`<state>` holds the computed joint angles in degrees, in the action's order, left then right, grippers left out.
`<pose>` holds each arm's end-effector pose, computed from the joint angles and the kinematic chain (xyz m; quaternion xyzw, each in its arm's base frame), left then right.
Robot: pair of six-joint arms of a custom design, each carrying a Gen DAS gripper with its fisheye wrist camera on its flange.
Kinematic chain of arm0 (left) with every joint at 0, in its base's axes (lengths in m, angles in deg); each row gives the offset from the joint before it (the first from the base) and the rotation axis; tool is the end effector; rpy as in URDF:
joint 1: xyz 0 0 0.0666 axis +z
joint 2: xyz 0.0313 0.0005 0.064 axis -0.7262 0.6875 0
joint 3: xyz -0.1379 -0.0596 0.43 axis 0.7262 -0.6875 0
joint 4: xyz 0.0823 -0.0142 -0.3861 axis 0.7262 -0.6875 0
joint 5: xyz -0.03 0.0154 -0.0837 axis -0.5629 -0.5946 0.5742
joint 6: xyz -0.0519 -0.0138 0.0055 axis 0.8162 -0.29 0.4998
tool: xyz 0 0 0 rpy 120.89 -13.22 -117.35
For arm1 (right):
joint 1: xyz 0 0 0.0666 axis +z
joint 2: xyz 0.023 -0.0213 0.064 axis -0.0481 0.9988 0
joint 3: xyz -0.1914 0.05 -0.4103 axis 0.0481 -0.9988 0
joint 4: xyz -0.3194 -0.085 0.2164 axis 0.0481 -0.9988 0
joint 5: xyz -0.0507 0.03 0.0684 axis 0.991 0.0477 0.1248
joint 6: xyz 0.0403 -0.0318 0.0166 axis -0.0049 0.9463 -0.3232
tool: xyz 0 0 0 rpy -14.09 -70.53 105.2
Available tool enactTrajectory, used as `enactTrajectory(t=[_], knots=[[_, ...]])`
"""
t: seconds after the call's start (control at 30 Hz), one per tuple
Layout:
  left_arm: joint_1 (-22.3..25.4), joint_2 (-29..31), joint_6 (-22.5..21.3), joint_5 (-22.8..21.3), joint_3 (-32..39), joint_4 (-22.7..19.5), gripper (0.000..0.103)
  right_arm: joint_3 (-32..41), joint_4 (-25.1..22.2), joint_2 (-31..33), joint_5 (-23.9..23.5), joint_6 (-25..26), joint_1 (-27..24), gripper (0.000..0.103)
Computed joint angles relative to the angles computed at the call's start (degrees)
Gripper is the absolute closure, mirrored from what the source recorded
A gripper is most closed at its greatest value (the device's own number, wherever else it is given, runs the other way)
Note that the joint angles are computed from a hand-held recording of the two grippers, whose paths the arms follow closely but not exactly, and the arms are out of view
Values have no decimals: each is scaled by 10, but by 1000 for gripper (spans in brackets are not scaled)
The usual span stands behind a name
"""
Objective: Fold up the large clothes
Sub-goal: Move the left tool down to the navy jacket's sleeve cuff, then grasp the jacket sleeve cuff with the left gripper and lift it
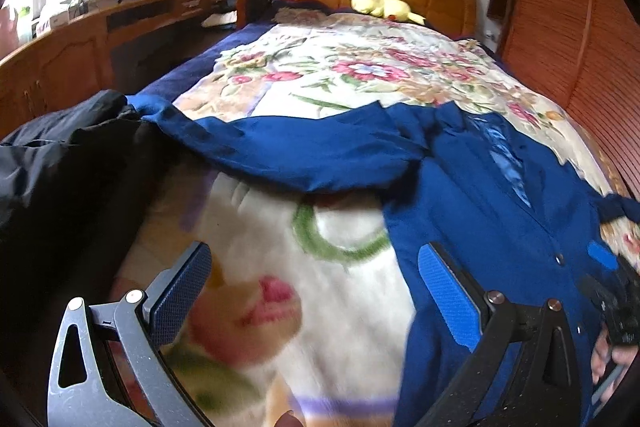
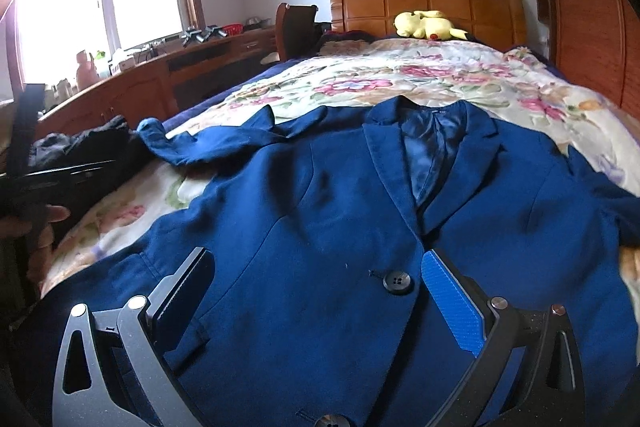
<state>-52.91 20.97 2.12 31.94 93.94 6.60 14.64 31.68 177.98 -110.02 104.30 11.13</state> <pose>0.5029 -0.0438 0.4360 -0.2397 0.8812 0.0456 0.4048 0.6271 0.1778 0.3749 -0.3718 0.7627 0.2838 0.4466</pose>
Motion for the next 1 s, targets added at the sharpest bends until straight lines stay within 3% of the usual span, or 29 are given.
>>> enactTrajectory(t=[0.23,0.5,0.73,0.83,0.87,1.0], knots=[[37,43,3,-7,40,-17,3,-7,3,-5,-3,-19,-10,0],[92,88,28,42,77,-20,36,13,-10,3,26,-17,10,0],[105,129,33,18,125,-71,48,21,-8,9,33,-22,14,0],[112,139,45,35,131,-73,69,16,1,7,29,-27,12,0],[113,139,45,37,131,-68,90,16,2,8,28,-27,12,0],[102,141,30,35,147,-66,99,14,6,8,25,-28,12,0]])
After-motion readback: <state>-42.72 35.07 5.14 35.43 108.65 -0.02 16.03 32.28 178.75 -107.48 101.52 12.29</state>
